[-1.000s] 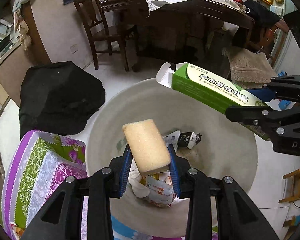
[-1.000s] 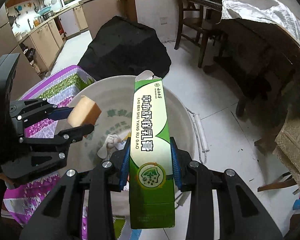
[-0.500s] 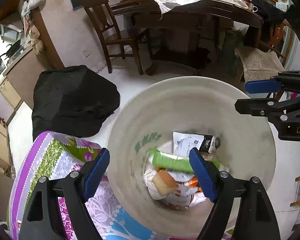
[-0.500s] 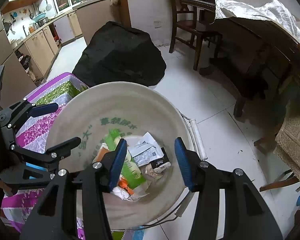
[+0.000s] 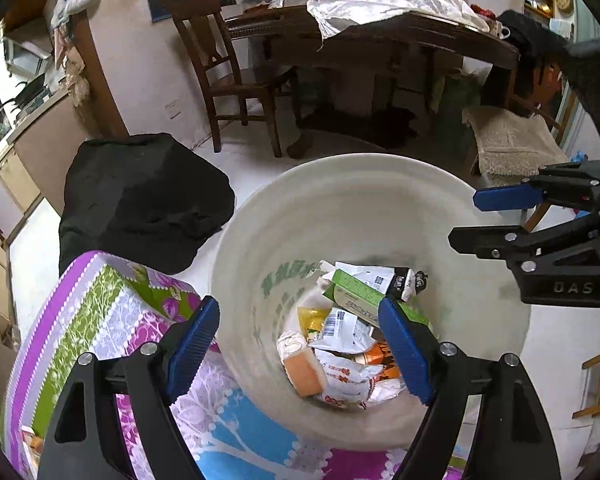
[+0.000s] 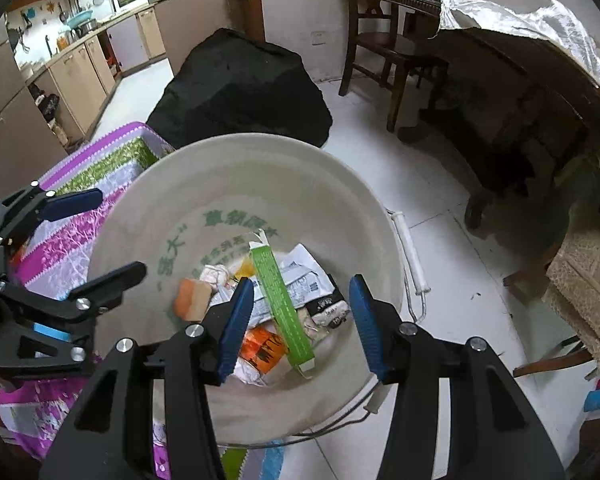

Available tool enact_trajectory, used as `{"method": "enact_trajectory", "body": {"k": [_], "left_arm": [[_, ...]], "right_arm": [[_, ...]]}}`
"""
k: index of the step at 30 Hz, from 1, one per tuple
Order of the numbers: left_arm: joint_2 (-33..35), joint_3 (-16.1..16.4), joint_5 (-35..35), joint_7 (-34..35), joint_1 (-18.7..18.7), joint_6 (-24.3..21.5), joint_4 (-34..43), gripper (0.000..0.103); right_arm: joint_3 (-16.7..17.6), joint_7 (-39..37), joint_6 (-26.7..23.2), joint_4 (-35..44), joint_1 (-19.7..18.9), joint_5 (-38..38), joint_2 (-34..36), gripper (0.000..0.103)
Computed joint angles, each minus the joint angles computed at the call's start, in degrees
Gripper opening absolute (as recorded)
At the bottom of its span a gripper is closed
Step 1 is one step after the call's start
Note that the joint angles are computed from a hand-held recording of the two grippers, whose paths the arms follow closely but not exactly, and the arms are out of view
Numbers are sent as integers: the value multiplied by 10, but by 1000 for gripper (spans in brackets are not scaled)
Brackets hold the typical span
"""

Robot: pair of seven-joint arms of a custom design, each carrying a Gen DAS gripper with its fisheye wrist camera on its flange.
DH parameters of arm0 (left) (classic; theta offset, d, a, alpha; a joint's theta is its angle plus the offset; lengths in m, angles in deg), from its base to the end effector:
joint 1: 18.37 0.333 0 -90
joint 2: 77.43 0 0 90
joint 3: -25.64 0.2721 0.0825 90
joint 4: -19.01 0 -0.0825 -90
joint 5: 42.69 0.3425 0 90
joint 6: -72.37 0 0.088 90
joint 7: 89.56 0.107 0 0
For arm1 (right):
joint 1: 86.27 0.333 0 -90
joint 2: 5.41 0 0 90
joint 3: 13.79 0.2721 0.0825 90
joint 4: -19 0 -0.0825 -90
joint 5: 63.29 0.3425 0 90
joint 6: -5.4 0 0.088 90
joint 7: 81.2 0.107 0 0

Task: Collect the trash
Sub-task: 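Move both tools back to the table toward the white box and gold wrapper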

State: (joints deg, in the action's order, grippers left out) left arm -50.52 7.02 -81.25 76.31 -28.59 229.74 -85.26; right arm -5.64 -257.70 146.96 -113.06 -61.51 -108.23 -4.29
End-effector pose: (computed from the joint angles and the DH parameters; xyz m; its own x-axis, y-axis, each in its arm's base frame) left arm 0.5719 -0.2643 0.3211 -0.9161 -0.3948 -0.0701 -0.2694 0.7355 -0.6217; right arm 0.4156 0.2710 0.3358 -0.4460 -0.8949 -0.0119 -0.7653 0.3883 -0.5134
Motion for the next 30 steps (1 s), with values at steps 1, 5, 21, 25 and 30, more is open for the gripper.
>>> {"method": "enact_trajectory", "body": {"k": [1, 5, 21, 25, 30], "left_arm": [[-7, -8, -16, 14, 11, 2, -10, 81], [-39, -39, -124, 123, 71, 6, -57, 83], [-25, 114, -330, 258, 237, -95, -10, 96], [81, 123, -238, 204, 275, -96, 128, 97], [191, 125, -147, 156, 285, -167, 284, 97]], "right_arm": [[2, 2, -4, 1, 2, -1, 0, 48], [13, 59, -33, 17, 19, -49, 4, 69], [-17, 189, 61, 274, 130, -258, 230, 97], [-31, 160, 93, 349, 153, -224, 296, 97], [-47, 120, 116, 431, 174, -167, 363, 97]]}}
